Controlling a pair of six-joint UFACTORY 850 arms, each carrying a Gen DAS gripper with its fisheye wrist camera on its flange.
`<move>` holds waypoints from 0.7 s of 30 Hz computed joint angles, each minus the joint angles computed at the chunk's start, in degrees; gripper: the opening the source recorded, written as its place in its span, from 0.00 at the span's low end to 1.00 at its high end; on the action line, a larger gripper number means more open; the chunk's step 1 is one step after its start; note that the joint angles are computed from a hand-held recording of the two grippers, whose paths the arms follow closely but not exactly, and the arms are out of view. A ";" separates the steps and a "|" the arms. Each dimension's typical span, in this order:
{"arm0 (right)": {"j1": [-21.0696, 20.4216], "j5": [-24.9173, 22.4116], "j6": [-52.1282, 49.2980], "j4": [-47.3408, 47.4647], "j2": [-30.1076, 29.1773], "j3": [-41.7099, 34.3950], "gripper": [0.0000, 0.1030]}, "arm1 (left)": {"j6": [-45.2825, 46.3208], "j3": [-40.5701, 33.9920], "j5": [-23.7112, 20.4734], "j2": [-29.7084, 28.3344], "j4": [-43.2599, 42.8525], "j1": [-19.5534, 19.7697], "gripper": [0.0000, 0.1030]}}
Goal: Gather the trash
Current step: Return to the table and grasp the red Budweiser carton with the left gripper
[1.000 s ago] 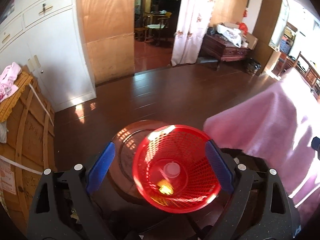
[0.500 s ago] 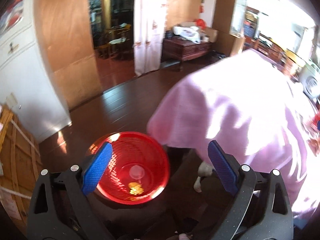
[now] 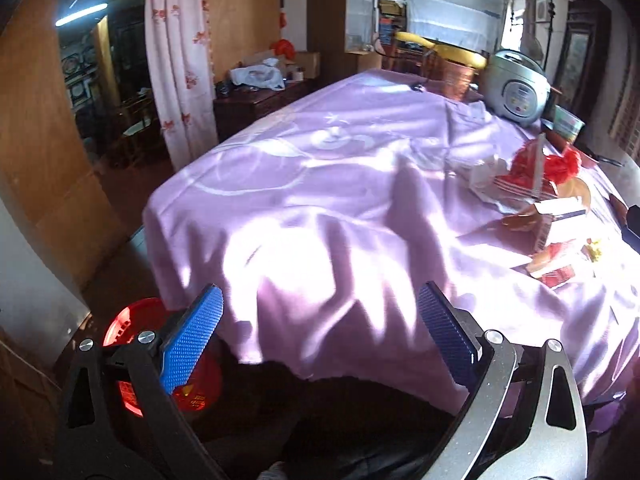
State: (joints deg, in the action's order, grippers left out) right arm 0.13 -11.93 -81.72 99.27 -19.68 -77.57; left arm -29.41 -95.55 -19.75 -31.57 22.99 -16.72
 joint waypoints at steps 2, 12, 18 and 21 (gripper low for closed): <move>-1.40 -0.28 -3.26 5.13 0.62 1.55 0.90 | 5.82 -2.54 -0.30 -1.55 -4.56 -1.29 0.92; -5.14 -4.03 -5.86 11.69 0.96 3.89 0.90 | 20.83 -9.33 3.78 -6.65 -7.35 -8.35 0.92; -6.13 -5.53 -7.43 13.33 1.69 5.18 0.90 | 30.26 -13.78 4.63 -10.41 -11.06 -10.43 0.92; -6.56 -6.25 -7.88 14.28 1.76 5.55 0.90 | 40.27 -15.88 3.71 -11.93 -19.28 -10.54 0.89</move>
